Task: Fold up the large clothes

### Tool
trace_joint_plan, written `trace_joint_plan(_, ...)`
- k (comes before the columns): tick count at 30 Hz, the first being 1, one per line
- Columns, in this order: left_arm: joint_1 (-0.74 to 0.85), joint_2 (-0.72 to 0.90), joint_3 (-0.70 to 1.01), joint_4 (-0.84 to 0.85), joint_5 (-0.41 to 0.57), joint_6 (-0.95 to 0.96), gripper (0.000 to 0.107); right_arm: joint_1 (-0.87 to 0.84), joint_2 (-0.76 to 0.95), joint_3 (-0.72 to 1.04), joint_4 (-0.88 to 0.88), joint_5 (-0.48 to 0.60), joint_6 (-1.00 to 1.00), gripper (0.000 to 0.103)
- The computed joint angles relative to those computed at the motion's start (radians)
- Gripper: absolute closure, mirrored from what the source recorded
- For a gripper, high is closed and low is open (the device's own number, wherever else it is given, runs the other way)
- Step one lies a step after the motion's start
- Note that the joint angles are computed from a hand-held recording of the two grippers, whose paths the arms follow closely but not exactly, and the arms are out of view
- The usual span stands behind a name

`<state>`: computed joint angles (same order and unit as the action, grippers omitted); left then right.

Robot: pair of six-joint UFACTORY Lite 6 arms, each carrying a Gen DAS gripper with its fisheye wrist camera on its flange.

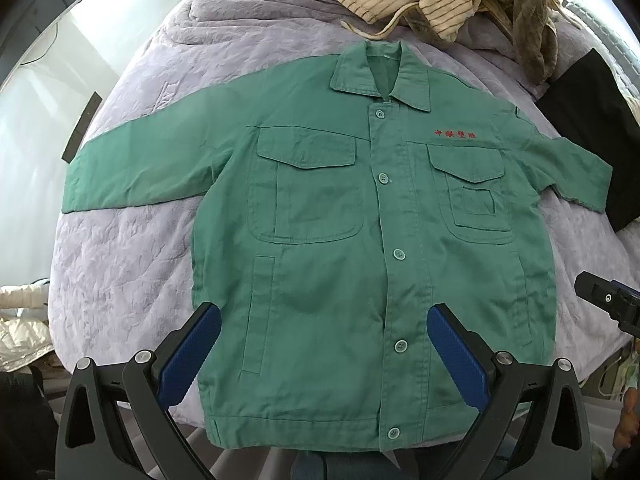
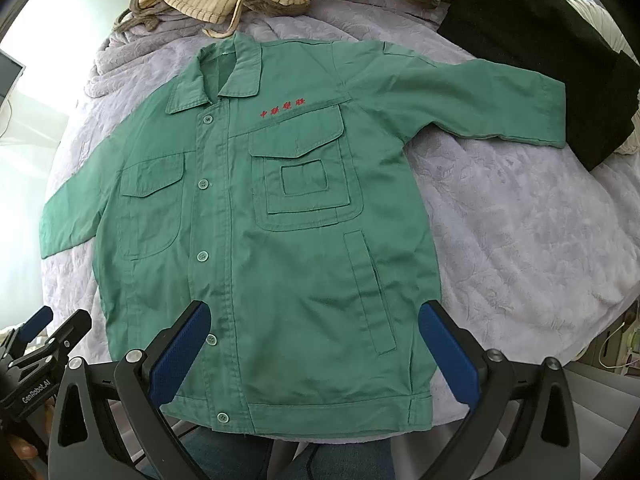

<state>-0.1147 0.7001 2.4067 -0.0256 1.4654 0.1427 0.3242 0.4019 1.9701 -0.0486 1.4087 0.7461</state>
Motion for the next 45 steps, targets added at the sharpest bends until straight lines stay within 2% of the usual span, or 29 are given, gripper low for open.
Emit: trace_joint_plan(45,0.004,0.012,0.027,-0.009,0.022,0.004,0.004,0.007,0.003,0.006,-0.001,0.006,0.005,0.0)
